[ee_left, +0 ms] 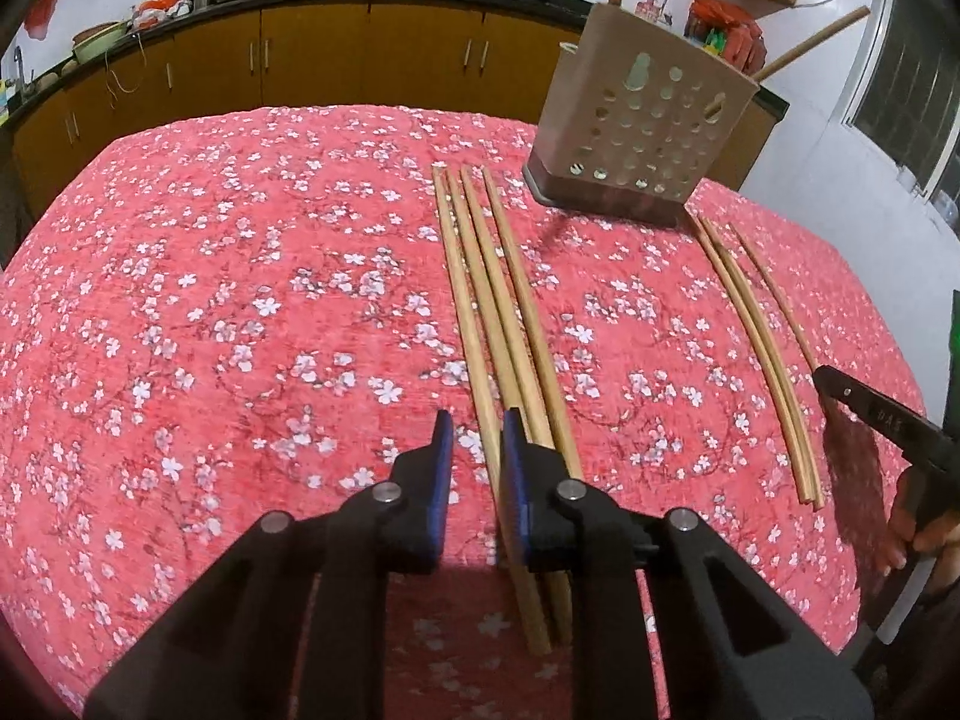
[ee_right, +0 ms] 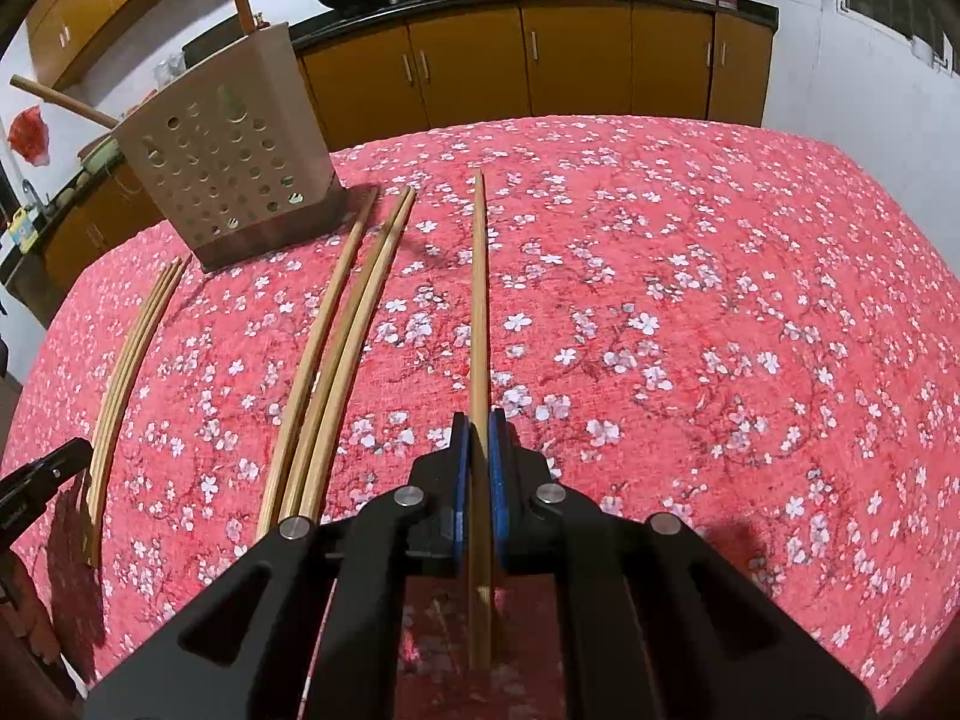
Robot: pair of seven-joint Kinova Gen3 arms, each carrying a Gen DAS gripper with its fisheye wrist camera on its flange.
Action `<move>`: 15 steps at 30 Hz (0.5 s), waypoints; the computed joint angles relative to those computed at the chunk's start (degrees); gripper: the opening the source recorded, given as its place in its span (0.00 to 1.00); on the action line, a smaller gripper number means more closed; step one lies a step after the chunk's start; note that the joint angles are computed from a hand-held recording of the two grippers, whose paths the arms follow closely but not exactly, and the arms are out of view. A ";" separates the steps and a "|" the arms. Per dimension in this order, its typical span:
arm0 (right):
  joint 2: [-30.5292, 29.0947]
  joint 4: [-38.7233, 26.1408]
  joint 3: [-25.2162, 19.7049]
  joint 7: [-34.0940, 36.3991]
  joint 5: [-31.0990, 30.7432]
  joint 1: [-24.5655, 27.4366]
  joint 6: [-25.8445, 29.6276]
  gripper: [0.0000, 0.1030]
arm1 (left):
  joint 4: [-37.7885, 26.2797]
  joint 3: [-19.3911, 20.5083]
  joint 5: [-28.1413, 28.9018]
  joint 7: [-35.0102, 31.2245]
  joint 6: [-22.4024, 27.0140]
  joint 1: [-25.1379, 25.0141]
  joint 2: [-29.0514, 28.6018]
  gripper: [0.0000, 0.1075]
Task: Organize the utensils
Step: 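Lower the left tool onto another chopstick and grasp it while the right tool grasps one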
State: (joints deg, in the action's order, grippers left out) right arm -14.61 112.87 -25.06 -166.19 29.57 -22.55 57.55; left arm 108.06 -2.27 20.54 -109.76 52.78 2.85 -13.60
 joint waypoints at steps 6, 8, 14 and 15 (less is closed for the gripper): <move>0.59 -0.28 -0.78 0.13 0.91 -0.79 0.51 0.08 | -0.12 3.58 -5.61 5.67 -2.96 0.19 0.52 0.09; 0.75 -0.34 -0.46 0.40 1.02 -1.06 0.42 0.08 | -0.61 3.58 -6.23 6.52 -3.50 0.44 1.42 0.08; 2.09 -1.16 1.13 0.75 2.07 -0.76 0.13 0.07 | -3.34 2.79 -9.13 8.96 -5.07 -0.92 5.03 0.07; 2.35 -1.23 1.57 0.67 2.39 -0.61 -0.14 0.07 | -3.64 2.51 -9.02 8.99 -5.14 -1.18 5.43 0.07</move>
State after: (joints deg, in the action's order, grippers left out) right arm -12.26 111.63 -23.49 -165.52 31.96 -23.16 57.41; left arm 104.42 0.25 11.52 -100.77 47.63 1.67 -8.17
